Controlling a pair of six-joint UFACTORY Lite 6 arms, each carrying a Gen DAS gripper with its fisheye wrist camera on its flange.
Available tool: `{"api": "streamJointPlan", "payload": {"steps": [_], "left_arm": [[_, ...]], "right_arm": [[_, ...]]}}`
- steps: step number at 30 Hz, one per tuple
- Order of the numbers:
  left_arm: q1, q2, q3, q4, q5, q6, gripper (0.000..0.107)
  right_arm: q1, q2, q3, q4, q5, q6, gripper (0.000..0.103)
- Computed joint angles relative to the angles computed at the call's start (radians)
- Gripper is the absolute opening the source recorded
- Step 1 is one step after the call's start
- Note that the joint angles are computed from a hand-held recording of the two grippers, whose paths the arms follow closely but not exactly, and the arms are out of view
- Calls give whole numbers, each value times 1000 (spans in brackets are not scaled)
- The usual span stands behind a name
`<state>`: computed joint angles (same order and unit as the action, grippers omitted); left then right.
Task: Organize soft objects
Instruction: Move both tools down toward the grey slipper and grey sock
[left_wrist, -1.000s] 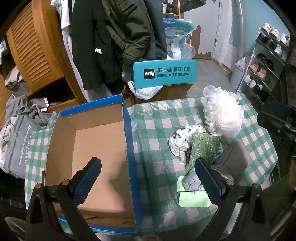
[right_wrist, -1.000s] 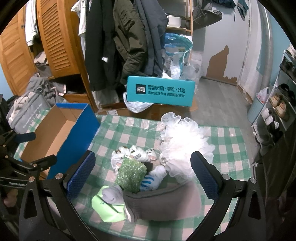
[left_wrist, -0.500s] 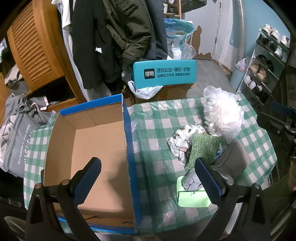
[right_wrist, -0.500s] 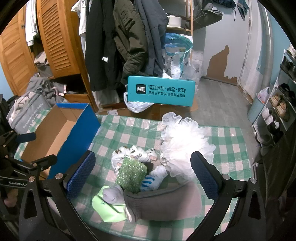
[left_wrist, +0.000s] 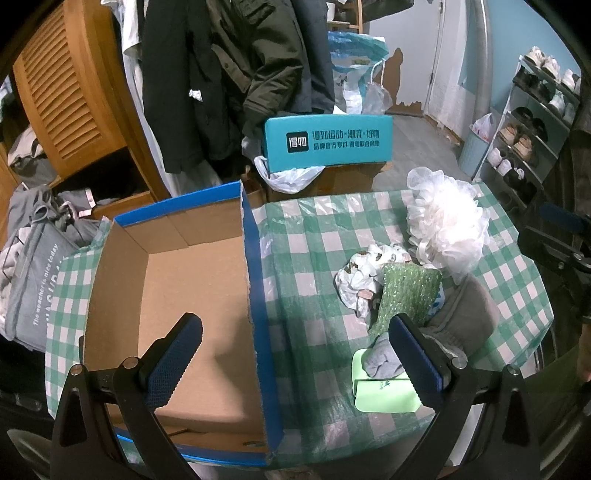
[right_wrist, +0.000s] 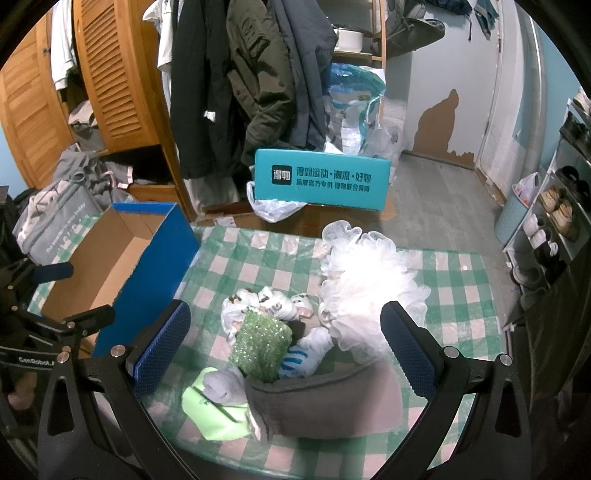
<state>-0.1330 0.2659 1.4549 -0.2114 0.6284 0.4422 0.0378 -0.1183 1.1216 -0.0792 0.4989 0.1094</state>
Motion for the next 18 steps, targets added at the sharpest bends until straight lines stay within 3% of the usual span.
{"api": "streamJointPlan", "payload": {"steps": [18], "left_arm": [[-80, 75, -29, 27, 32, -28, 102]], "right_arm": [[-165, -118, -241, 69, 16, -231, 101]]}}
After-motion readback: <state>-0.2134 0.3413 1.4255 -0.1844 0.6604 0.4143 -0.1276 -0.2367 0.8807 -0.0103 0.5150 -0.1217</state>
